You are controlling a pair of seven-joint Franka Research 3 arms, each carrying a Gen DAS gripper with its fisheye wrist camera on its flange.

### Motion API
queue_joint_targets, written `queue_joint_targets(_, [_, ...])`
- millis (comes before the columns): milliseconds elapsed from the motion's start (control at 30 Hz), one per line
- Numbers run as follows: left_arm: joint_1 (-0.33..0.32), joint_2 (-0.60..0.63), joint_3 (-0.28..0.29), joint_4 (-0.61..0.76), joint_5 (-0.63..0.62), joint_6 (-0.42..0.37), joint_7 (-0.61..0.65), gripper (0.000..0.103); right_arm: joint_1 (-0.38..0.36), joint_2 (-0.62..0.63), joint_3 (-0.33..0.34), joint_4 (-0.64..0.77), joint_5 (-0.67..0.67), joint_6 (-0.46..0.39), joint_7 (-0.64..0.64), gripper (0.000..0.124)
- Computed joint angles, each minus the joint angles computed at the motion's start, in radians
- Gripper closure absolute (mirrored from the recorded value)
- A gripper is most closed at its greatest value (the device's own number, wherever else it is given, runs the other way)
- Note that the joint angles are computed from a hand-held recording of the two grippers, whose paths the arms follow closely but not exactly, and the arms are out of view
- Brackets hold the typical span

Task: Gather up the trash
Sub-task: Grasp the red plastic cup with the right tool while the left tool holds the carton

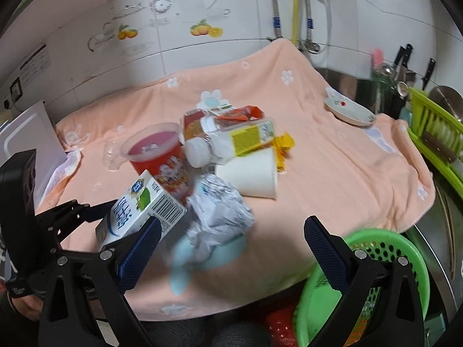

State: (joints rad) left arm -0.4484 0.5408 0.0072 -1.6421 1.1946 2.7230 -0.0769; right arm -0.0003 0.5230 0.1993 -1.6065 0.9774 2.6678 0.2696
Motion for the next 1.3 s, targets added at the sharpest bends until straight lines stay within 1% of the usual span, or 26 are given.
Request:
queue_joint_targets(67, [-0.009,-0.029,0.009,-0.039,0.023,-0.008,-0.037,0.034,0.003,-0.001,0.005,0.004,-0.002,-0.012,-0.002,0.028])
queue_joint_targets(167, [-0.007,-0.072,0.005,-0.093,0.065,-0.022,-0.103,0.034,0.013,0.005,0.008,0.017,-0.011,-0.031,-0.002,0.028])
queue_joint_targets(367, [0.022,-0.155,-0.038,-0.199,0.126,-0.104,-0.19,0.034,0.048,0.05,0.016,0.082,-0.05,-0.077,0.022,0.028])
queue_joint_targets(500, [0.055,-0.195,-0.066,-0.254,0.152,-0.127,-0.24,0.034,0.069,0.087,0.03,0.138,-0.073,-0.082,0.023,0.028])
queue_joint_targets(733, [0.1,-0.224,-0.096,-0.3,0.191,-0.129,-0.307,0.034,0.117,0.191,0.023,0.298,-0.191,-0.144,0.097,0.028])
queue_joint_targets(833, [0.113,-0.228,-0.101,-0.309,0.204,-0.123,-0.326,0.034,0.128,0.228,0.023,0.351,-0.235,-0.164,0.121,0.028])
queue_joint_targets(900, [0.117,-0.227,-0.105,-0.311,0.206,-0.124,-0.333,0.034,0.134,0.245,0.025,0.372,-0.256,-0.158,0.126,0.028])
queue_joint_targets(1000, [0.125,-0.224,-0.106,-0.312,0.206,-0.117,-0.341,0.034,0.138,0.279,0.029,0.42,-0.287,-0.19,0.146,0.028])
queue_joint_targets(1067, [0.126,-0.223,-0.107,-0.313,0.205,-0.117,-0.343,0.034,0.14,0.291,0.034,0.434,-0.298,-0.195,0.146,0.028])
queue_joint_targets(1300, [0.132,-0.219,-0.104,-0.314,0.197,-0.114,-0.345,0.034,0.159,0.324,0.041,0.466,-0.324,-0.17,0.159,0.028])
